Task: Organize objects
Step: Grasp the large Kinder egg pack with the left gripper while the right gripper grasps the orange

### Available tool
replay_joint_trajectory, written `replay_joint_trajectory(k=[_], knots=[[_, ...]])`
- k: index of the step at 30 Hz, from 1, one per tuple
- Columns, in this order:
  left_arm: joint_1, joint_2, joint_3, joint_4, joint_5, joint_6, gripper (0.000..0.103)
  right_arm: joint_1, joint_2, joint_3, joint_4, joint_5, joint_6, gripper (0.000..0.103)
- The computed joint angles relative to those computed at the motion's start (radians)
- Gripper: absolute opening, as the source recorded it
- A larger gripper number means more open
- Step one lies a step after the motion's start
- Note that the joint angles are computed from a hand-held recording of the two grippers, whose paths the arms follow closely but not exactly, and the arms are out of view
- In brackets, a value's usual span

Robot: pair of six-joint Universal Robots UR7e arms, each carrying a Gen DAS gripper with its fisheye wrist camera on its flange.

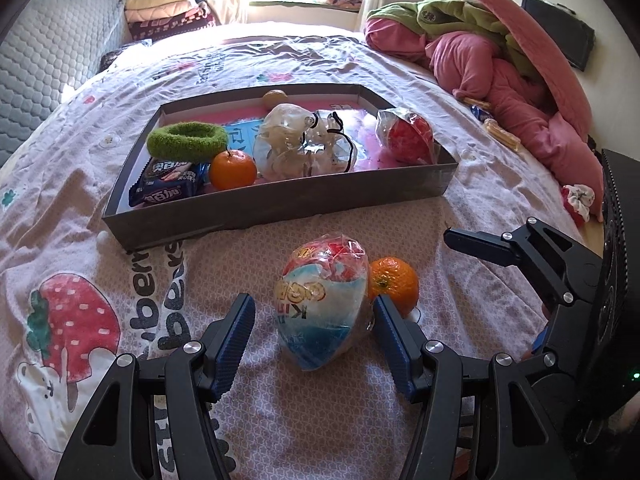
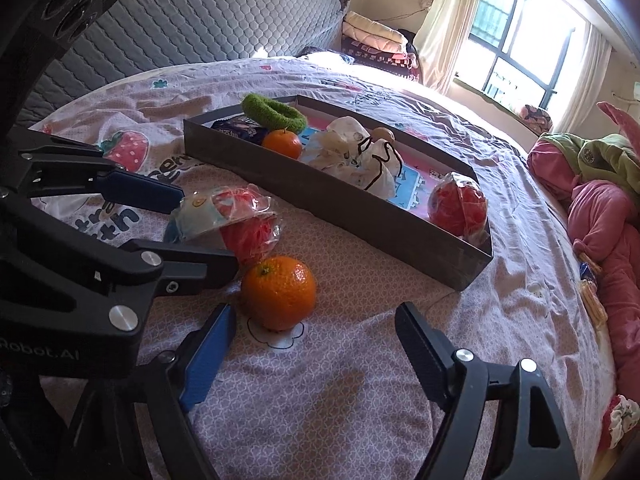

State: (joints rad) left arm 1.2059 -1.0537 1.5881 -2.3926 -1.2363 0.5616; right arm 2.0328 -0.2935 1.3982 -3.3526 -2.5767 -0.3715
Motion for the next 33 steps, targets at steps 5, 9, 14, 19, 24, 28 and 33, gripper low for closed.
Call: replay_joint_trajectory(k=[5,9,14,19,24,28,33], knots=[[0.015,0.016,-0.037,0.038,-0.027,-0.014,0.063,-0.01,0.0,-0.006,-0.011,0.042,-0.021,0.074],[0.025,0.03,-0.064,0.066,-0.046,-0.029,0.064,-0.013,0.012,-0.027,-0.006,0.053,-0.047,0.068],[0.028,0.045,-0.076,0.074,-0.044,-0.028,0.064,-0.019,0.014,-0.035,0.011,0.083,-0.046,0.058],[0.034,0.054,-0.093,0.089,-0.059,-0.042,0.061,-0.019,0.022,-0.044,0.004,0.098,-0.073,0.045],[0.036,0.053,-0.098,0.104,-0.073,-0.037,0.052,-0.015,0.027,-0.047,-0.004,0.097,-0.091,0.04],[0.04,0.053,-0.103,0.104,-0.085,-0.047,0.051,-0.018,0.014,-0.032,-0.003,0.108,-0.067,0.04],[0.042,0.052,-0.107,0.083,-0.084,-0.052,0.051,-0.016,0.01,-0.027,-0.022,0.102,-0.06,0.04]])
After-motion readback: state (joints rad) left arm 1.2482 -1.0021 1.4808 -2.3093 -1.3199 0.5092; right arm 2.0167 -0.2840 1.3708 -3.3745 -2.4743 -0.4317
